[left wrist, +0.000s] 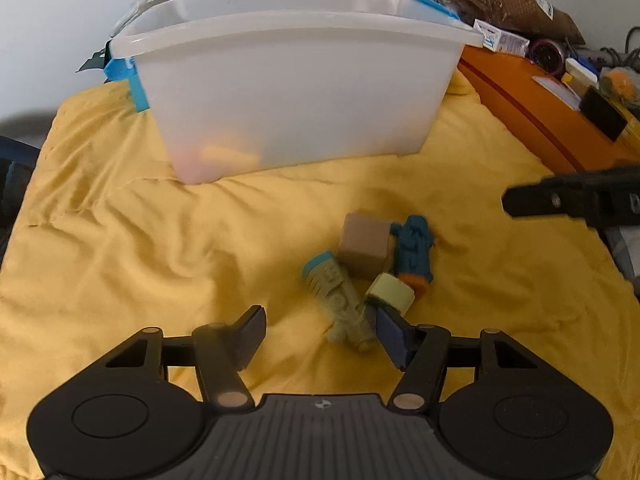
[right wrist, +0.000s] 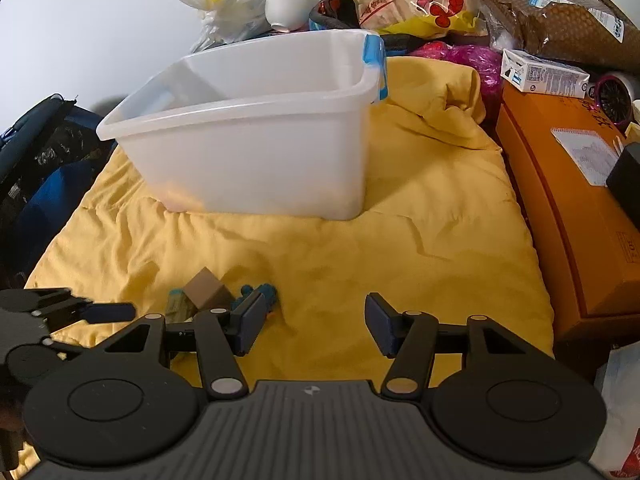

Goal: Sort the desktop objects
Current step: 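Grasp the olive figure with the left tool while the right tool grasps the teal toy gun, then carry the olive figure and teal toy gun over the white bin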

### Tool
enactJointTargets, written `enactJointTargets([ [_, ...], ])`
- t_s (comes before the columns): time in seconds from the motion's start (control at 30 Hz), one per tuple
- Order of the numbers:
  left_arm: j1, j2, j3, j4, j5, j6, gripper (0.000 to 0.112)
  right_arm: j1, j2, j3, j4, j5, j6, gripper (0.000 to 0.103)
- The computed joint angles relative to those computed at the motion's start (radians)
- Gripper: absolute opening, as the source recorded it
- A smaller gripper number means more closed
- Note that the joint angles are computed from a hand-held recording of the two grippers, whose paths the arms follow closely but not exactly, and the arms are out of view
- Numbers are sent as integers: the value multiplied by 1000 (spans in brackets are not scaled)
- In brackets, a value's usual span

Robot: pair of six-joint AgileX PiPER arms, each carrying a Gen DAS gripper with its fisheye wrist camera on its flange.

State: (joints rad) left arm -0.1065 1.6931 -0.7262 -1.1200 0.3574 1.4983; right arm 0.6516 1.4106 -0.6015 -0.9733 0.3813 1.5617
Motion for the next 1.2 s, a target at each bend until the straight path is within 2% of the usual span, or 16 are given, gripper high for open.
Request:
enactJointTargets([
  [0.03,-16,9,-8,7,-16,-23,65,-1,-1,-1,10,1,-10,58],
  [0.13,-41,26,4,-94,-45,69,63,12,11,7,-27,5,32,58],
  [0.2,-29,51,-10,-108,-22,101,35,18,37,-5,-38,6,41,58],
  [0.27,-15,56,-14,-123,-20,108,31,25,67,-16,-61,-2,62,58],
  [0.43,35,47,-8,-137,-5,189,31,45,171,-66,-124,-14,138,56],
  [0.63,123,41,-16,-102,32,185,28,62,303,-141,-272,-49,319,52],
  [0.73,144,40,-23,-96,48,179,27,75,346,-198,-192,-35,228,51],
  [0.83,153,49,-27,-114,54,204,27,81,378,-215,-136,-58,175,47],
  [0.9,159,52,-29,-120,60,214,27,99,383,-209,-208,-36,249,39],
  [0.97,161,59,-35,-121,59,208,27,96,376,-195,-266,-41,319,26],
  [1.1,154,84,-61,-73,61,125,30,91,349,-171,-324,-56,363,26],
  [1.2,140,98,-67,-101,53,156,30,99,312,-134,-358,-44,411,26],
])
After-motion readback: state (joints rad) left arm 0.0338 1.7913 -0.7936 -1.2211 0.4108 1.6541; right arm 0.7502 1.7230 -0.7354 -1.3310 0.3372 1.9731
